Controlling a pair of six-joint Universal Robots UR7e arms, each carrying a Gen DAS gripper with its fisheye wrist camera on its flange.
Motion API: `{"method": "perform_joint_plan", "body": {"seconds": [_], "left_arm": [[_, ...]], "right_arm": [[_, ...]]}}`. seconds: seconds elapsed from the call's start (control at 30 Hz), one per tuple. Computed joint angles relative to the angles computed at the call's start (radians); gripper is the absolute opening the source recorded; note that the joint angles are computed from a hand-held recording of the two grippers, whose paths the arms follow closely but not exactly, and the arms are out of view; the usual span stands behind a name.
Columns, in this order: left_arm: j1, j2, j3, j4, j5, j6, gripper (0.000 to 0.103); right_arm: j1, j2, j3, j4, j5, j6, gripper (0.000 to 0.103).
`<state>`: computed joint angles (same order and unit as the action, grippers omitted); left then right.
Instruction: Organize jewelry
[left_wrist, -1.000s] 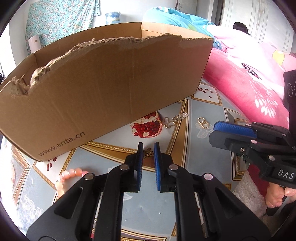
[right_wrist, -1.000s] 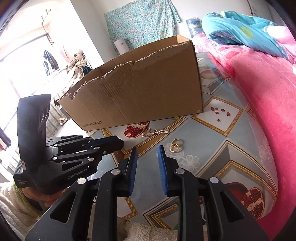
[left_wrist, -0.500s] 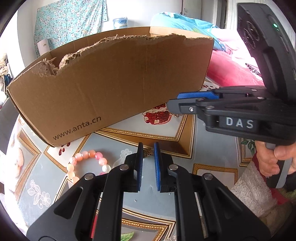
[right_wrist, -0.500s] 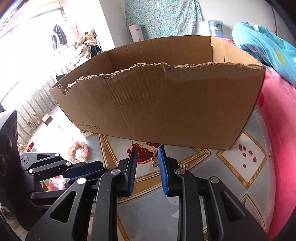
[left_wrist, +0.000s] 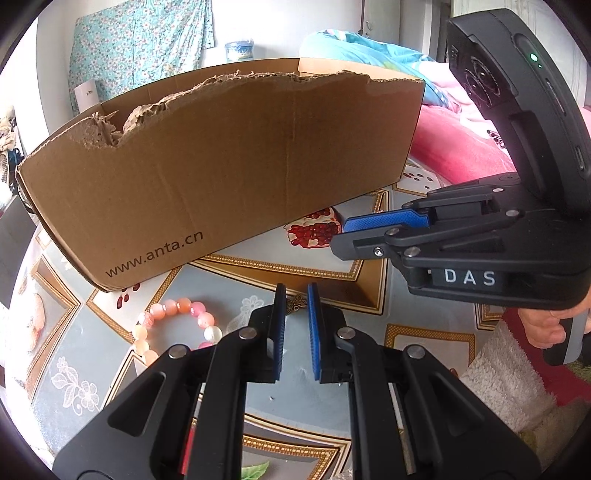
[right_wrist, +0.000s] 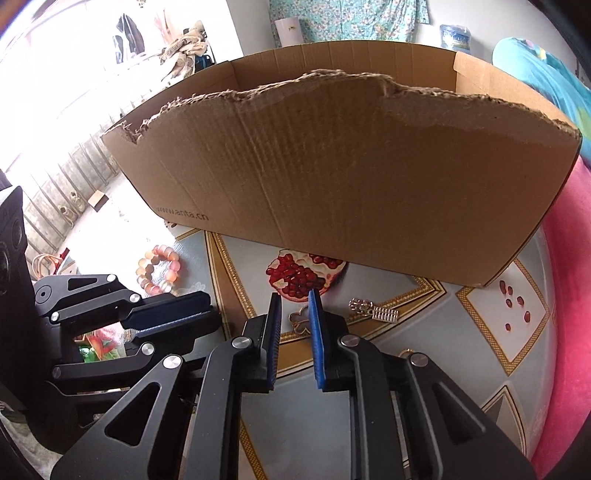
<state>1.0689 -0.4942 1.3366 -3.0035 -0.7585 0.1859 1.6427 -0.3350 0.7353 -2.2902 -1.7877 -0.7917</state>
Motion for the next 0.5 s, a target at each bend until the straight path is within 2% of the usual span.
{"method": "perform_joint_plan", "body": {"seconds": [0.3, 0.4, 0.5], "left_arm": [[0.006, -0.017, 0.018, -0.007, -0.024, -0.017, 0.011], [0.006, -0.016, 0.015, -0.002, -0.023, -0.016, 0.011], [0.005, -0.015, 0.015, -0.003, -0.019, -0.017, 0.011]], "right_arm": [[0.002, -0.106, 0.181, -0.052, -0.027, -0.047, 0.015], [0.003, -0.128, 0.221, -0.087, -0.043, -0.044, 0.015], [-0.005, -0.162, 0.266, -0.113, -0.027, -0.03, 0.015]]}}
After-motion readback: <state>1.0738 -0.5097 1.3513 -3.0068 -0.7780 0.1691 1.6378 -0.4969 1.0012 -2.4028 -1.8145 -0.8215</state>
